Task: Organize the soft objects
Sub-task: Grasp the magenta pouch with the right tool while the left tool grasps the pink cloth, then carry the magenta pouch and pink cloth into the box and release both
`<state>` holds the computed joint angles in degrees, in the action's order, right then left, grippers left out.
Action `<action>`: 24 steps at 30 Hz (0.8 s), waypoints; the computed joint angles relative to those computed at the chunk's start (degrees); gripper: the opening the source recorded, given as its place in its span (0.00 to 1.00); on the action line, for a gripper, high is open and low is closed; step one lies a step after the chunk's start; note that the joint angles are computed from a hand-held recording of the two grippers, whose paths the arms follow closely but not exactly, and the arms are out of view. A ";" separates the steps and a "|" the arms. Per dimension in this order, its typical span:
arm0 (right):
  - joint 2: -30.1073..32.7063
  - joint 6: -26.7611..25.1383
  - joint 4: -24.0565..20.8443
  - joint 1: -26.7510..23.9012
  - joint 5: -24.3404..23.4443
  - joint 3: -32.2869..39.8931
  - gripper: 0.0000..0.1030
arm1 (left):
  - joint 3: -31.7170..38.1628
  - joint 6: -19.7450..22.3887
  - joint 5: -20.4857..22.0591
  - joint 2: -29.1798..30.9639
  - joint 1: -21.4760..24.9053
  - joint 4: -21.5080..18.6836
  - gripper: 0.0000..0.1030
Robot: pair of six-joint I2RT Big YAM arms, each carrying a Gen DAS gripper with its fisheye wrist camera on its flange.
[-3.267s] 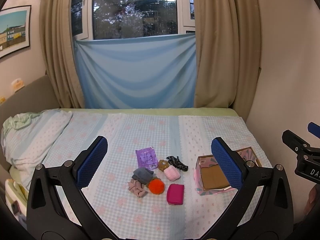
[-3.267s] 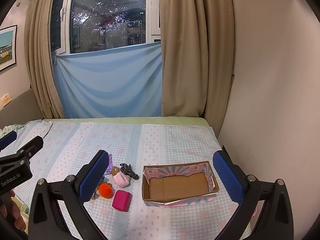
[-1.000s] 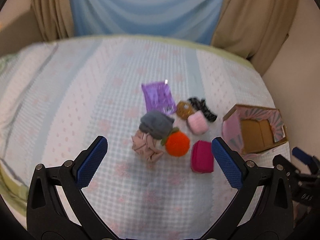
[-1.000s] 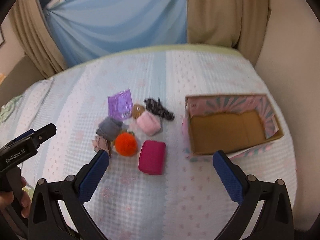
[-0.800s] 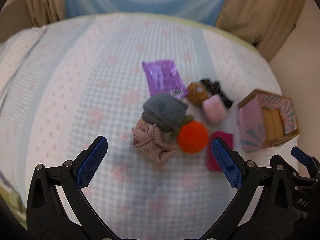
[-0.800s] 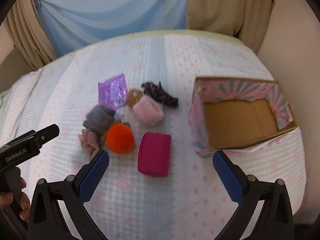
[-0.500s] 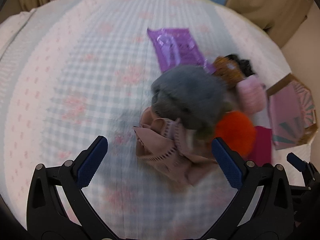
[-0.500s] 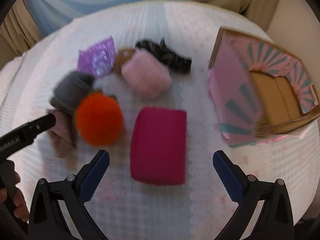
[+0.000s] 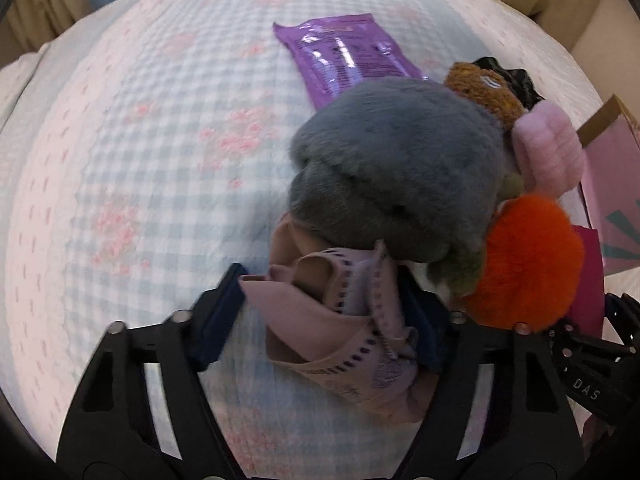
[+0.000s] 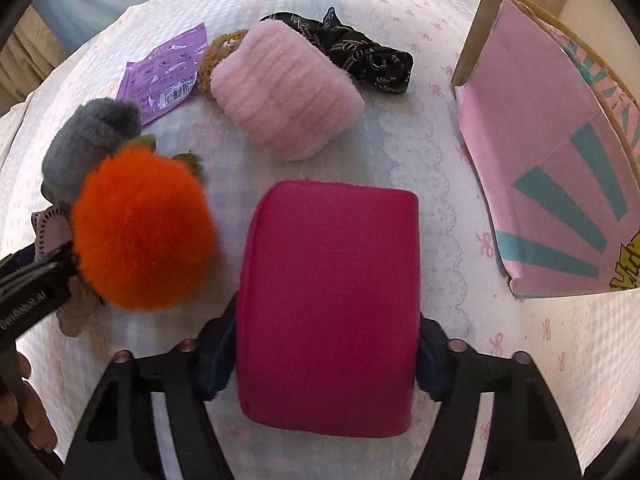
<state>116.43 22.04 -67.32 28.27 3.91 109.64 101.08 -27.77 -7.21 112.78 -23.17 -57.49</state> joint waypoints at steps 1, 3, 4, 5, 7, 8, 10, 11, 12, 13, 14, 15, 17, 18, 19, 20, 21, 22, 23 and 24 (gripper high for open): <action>-0.02 0.22 -0.12 0.05 0.03 0.15 0.59 | 0.36 0.20 -0.09 0.11 -0.28 -0.02 0.50; -0.12 0.68 -0.50 0.21 0.52 0.41 0.53 | 1.37 0.28 -1.90 0.23 -0.79 -1.26 0.41; -0.16 0.76 -0.65 0.25 0.66 0.57 0.52 | 1.49 0.08 -2.40 0.20 -0.82 -1.57 0.36; -0.28 0.87 -0.64 0.28 0.69 0.57 0.50 | 1.32 -0.45 -2.31 0.01 -0.74 -1.61 0.32; -0.90 0.88 0.04 0.07 0.36 -0.03 0.47 | 0.75 -1.98 -1.27 -0.46 -0.16 -1.27 0.27; -1.10 0.80 0.12 -0.03 0.21 -0.09 0.45 | 0.68 -2.33 -0.97 -0.59 0.08 -1.18 0.26; -1.65 0.71 0.76 -0.24 0.06 -0.76 0.44 | 0.31 -2.56 -0.87 -0.84 0.24 -0.76 0.25; -1.93 0.69 1.00 -0.33 0.01 -1.05 0.43 | 0.35 -2.37 -1.15 -0.89 0.22 -0.73 0.25; -2.13 0.72 1.00 -0.35 0.00 -1.12 0.42 | 0.15 -1.97 -1.21 -1.13 0.44 -0.70 0.25; -2.43 0.74 1.08 -0.41 -0.01 -1.31 0.42 | 0.25 -1.91 -1.49 -1.22 0.37 -0.70 0.24; -2.68 0.80 1.10 -0.50 -0.08 -1.40 0.41 | -0.08 -2.06 -1.58 -1.56 0.23 -0.46 0.24; -3.02 1.03 1.05 -0.54 -0.09 -1.49 0.41 | 0.01 -2.20 -1.68 -1.69 0.16 -0.43 0.24; -3.48 1.48 0.94 -0.66 0.00 -1.38 0.41 | -0.37 -2.79 -2.04 -2.62 0.18 -0.54 0.23; -3.79 1.67 0.62 -0.71 0.05 -1.14 0.41 | -0.78 -3.47 -2.26 -3.21 -0.18 -0.63 0.23; -4.17 1.90 0.27 -0.71 0.14 -0.89 0.41 | -0.94 -4.03 -2.36 -3.75 -0.18 -0.78 0.23; -4.46 2.17 -0.17 -0.53 0.23 -0.45 0.41 | -1.14 -4.56 -2.54 -4.38 -0.20 -0.95 0.22; -3.78 2.30 -0.87 -0.37 0.27 1.18 0.41 | -1.80 -4.86 -2.64 -5.13 -0.23 -0.82 0.22; -5.11 2.25 -0.65 -0.25 0.40 -0.08 0.41 | -2.13 -5.17 -2.79 -5.90 -0.18 -1.01 0.22; -5.38 1.91 -1.28 -0.23 0.56 0.39 0.41 | -2.30 -5.47 -2.98 -6.66 -0.13 -1.39 0.22; -4.93 1.67 -1.69 -0.09 0.58 1.75 0.41 | -2.28 -5.78 -3.15 -7.27 -0.11 -1.75 0.22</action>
<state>111.50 23.71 -69.01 28.18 4.50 111.39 98.80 -33.55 -10.35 105.51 -23.27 -59.24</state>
